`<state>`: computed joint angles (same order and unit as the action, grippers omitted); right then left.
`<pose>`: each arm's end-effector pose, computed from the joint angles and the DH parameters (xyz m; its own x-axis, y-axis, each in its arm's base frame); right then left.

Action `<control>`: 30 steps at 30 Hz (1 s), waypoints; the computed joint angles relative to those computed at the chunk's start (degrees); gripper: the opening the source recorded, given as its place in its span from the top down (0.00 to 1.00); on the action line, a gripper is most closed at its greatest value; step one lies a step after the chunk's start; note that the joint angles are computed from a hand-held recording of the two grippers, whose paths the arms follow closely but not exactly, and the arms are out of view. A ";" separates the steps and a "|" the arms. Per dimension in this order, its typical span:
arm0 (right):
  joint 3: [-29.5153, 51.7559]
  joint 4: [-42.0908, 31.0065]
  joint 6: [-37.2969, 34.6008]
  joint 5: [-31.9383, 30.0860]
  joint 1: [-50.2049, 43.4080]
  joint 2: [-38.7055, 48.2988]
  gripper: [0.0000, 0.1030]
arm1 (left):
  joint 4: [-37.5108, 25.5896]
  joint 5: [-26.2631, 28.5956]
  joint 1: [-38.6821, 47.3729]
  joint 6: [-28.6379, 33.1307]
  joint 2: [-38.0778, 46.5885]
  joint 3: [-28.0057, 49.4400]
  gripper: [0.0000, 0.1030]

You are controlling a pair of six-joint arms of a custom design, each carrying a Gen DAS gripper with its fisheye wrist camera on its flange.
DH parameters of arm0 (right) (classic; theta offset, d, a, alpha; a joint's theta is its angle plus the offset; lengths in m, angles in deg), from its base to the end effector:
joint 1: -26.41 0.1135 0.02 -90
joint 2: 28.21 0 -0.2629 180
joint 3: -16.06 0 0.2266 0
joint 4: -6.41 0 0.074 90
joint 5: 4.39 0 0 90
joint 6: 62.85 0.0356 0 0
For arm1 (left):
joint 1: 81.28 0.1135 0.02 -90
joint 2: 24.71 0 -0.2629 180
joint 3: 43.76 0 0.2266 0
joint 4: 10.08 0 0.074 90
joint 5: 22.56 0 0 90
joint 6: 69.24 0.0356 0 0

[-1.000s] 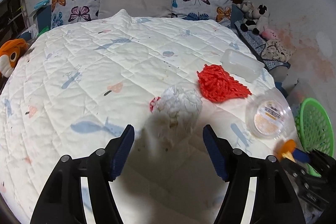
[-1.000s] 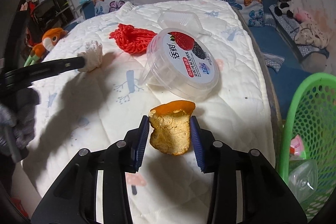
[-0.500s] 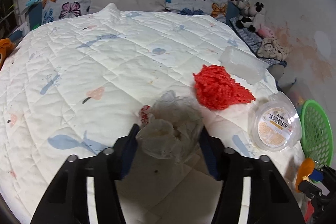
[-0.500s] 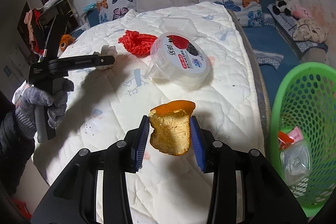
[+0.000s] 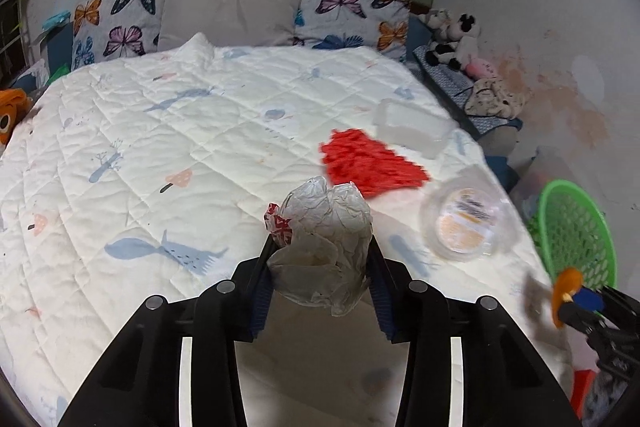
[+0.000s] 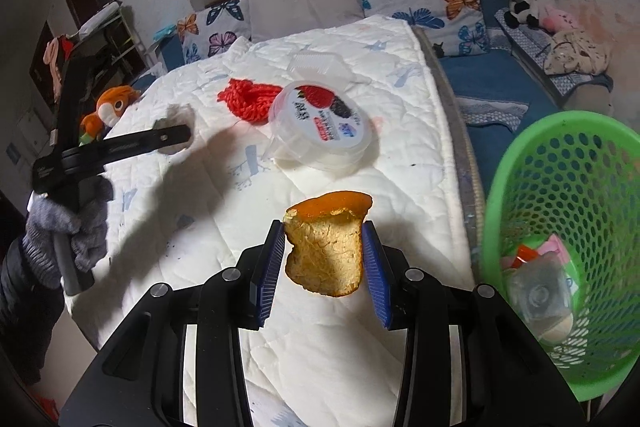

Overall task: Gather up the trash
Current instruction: 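Carry the plastic bag and bread over the green wastebasket and open both tools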

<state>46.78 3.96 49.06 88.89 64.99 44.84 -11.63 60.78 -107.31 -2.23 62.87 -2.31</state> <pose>0.1487 0.1160 0.1352 -0.7313 -0.1069 -0.6736 -0.3427 0.9115 0.2275 0.2171 -0.1014 0.1319 -0.7545 -0.0633 -0.6533 0.0772 0.9799 -0.1840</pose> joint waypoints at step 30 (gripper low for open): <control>-4.41 -18.53 -33.53 -26.07 -64.00 -16.73 0.56 | -12.28 -6.87 -30.39 -5.04 15.68 30.25 0.60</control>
<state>42.37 -14.57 15.53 62.83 1.00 28.11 -23.90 53.91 -137.70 -7.27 78.55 27.94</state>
